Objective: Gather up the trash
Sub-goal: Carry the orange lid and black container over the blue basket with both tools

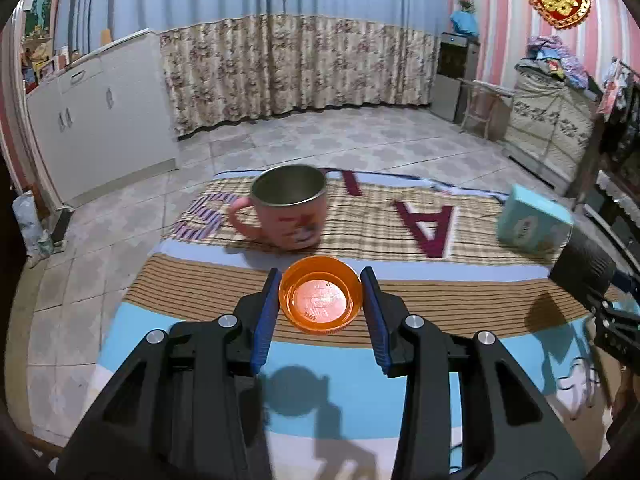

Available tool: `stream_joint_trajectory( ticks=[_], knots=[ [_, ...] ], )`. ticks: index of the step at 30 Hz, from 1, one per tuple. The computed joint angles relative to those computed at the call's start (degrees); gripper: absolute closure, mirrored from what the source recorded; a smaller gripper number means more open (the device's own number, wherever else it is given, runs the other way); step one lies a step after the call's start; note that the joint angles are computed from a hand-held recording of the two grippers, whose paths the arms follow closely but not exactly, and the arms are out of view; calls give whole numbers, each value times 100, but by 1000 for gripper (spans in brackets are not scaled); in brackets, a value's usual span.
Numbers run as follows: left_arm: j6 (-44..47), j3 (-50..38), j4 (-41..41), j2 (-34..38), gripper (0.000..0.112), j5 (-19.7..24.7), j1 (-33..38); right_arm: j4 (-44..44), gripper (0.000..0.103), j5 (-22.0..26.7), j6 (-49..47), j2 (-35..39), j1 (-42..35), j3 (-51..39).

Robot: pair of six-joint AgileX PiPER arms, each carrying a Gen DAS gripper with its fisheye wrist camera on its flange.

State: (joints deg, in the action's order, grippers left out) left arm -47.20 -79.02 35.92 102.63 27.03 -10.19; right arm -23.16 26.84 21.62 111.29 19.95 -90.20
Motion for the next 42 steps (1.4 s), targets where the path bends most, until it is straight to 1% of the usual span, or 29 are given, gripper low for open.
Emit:
stream_joint_trajectory(
  ticks=[3, 7, 10, 12, 15, 17, 20, 21, 24, 26, 27, 31, 34, 36, 39, 42],
  knots=[
    [-117, -27, -11, -47, 73, -7, -193, -15, 39, -159, -23, -566, -258, 683],
    [-359, -207, 199, 41, 73, 198, -592, 31, 40, -274, -129, -1044, -570, 1204],
    [-603, -284, 495, 110, 73, 328, -923, 275, 40, -362, -424, -1354, -848, 1560],
    [-631, -279, 491, 126, 73, 337, -1043, 527, 41, -407, -721, -1503, -1047, 1721],
    [-574, -322, 326, 173, 73, 376, -1223, 977, 41, -547, -1207, -1780, -1376, 2051],
    [-689, -417, 433, 222, 73, 520, -1428, 1437, 41, -618, -1691, -1975, -1656, 2231],
    [-752, -582, 530, 311, 73, 614, -1717, 2064, 41, -674, -2332, -2184, -2068, 2401],
    [-745, -659, 543, 355, 73, 660, -1812, 2389, 41, -678, -2651, -2267, -2256, 2464],
    [-682, -977, 530, 534, 73, 825, -2127, 2792, 41, -711, -3062, -2438, -2597, 2624],
    [-611, -1197, 435, 632, 73, 887, -2341, 3339, 41, -679, -3634, -2574, -2963, 2687],
    [-552, -1314, 373, 685, 73, 928, -2438, 3443, 41, -682, -3732, -2614, -3038, 2715],
    [-242, -2136, 222, 1086, 73, 1318, -2916, 4231, 41, -622, -4558, -2729, -3570, 2751],
    [-4, -2716, -1, 1349, 73, 1444, -3141, 4644, 41, -601, -5062, -2750, -3893, 2781],
    [218, -3220, -221, 1603, 73, 1554, -3282, 4971, 41, -578, -5406, -2737, -4107, 2797],
    [501, -4079, -360, 2079, 73, 1877, -3513, 5611, 41, -465, -6107, -2618, -4578, 2752],
    [851, -4968, -622, 2580, 73, 2188, -3661, 5986, 41, -338, -6565, -2420, -4959, 2641]
  ],
)
